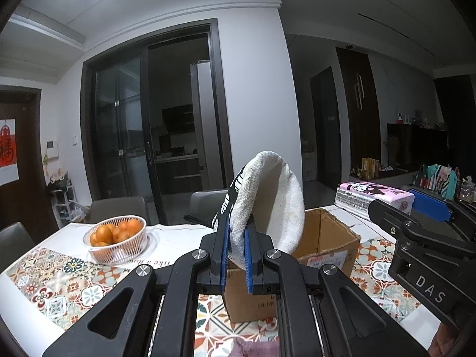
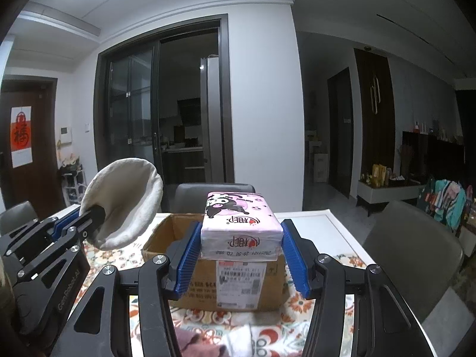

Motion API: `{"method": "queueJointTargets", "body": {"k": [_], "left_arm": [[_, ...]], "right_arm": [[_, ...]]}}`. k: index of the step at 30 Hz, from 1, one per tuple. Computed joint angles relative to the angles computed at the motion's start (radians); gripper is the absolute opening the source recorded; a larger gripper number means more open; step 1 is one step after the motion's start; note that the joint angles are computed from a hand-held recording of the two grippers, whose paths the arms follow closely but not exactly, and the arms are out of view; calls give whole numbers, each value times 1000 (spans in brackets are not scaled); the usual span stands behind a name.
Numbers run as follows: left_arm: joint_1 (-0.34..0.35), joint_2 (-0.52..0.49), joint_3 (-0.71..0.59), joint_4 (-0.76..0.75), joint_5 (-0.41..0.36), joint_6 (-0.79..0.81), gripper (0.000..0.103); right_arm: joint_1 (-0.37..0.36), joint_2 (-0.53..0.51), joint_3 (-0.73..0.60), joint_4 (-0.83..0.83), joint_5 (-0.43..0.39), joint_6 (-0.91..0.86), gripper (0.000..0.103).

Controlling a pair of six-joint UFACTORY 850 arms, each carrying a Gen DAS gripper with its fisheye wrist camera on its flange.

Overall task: Organize soft objects
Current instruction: 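Lift the mitt and tissue pack and carry both over the cardboard box, then lower both items into the box and open both grippers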

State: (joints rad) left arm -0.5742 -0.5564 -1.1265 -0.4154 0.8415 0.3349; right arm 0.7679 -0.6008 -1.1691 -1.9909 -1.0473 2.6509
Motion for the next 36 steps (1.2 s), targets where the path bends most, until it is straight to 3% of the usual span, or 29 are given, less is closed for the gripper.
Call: {"method": "queueJointTargets", "body": {"k": [20,36], "left_arm": [[19,-170,-230,-10,-78,69,11],[42,-309,-433,-37,-277,123,11]], "right_arm": [[-93,-95,-136,-85,67,-23,55],[-179,-183,-241,-111,257,-25,55]]}}
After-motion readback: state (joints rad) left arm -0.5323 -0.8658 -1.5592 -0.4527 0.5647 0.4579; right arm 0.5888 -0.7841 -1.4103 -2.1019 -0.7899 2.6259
